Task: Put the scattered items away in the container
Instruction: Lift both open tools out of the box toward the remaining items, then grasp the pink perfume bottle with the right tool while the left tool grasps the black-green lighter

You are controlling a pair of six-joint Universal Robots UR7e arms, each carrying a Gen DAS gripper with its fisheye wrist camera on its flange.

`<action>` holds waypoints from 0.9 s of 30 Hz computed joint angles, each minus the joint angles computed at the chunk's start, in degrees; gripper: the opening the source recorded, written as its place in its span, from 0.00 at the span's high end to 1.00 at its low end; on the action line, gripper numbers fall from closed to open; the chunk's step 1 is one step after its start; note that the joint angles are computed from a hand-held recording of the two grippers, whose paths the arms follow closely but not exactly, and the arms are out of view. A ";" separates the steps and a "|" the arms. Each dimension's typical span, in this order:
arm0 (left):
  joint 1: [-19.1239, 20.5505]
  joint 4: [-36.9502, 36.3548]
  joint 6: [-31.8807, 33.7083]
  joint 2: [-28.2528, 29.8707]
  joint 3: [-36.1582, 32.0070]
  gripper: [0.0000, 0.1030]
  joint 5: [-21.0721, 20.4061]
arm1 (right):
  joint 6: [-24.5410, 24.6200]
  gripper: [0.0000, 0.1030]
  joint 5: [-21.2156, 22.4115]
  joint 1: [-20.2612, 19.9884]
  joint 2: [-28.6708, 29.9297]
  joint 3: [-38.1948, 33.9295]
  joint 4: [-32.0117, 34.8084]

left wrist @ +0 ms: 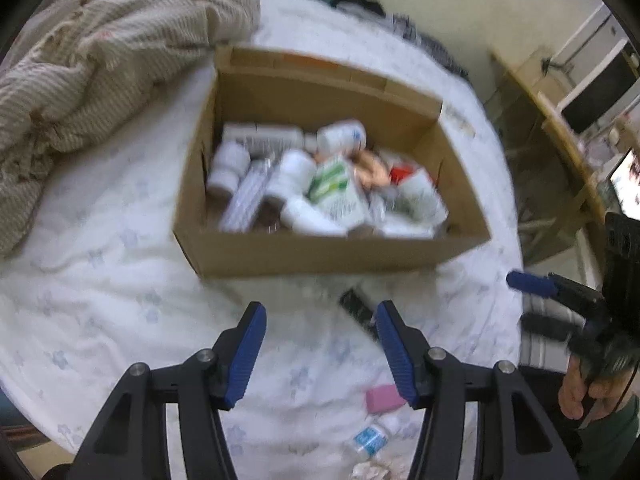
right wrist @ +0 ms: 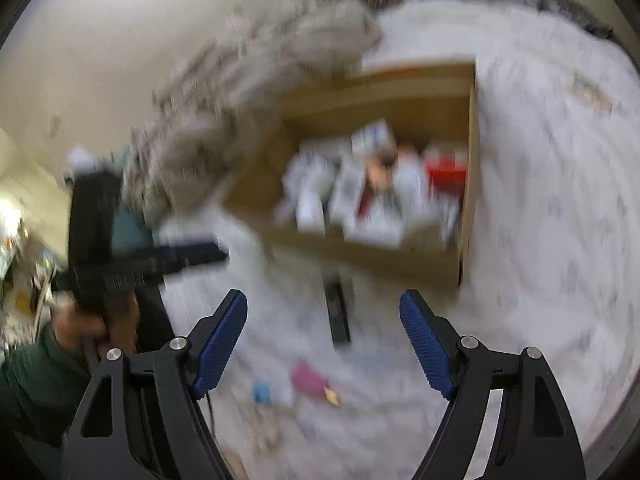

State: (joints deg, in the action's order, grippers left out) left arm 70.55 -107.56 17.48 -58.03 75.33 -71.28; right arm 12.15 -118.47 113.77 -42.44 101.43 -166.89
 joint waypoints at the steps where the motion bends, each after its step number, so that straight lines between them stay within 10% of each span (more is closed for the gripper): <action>1: -0.24 -0.10 0.24 -0.09 0.70 0.44 1.07 | 0.52 0.21 -1.76 0.20 0.62 -0.48 3.53; 6: -1.06 -1.80 0.46 -0.05 2.86 0.44 5.18 | -0.69 0.21 -5.97 0.82 5.55 -3.32 16.19; 17: -0.20 -0.52 -1.62 0.71 1.02 0.44 6.59 | -13.15 0.24 -8.63 2.58 15.37 -12.32 18.20; 27: -0.32 -0.75 -1.52 0.77 1.40 0.44 7.19 | -12.75 0.37 -6.36 1.71 17.41 -16.11 25.97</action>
State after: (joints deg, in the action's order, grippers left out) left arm 70.23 -108.31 15.96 -57.26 76.72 -64.09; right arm -0.60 -124.83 115.48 -25.03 85.31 -140.91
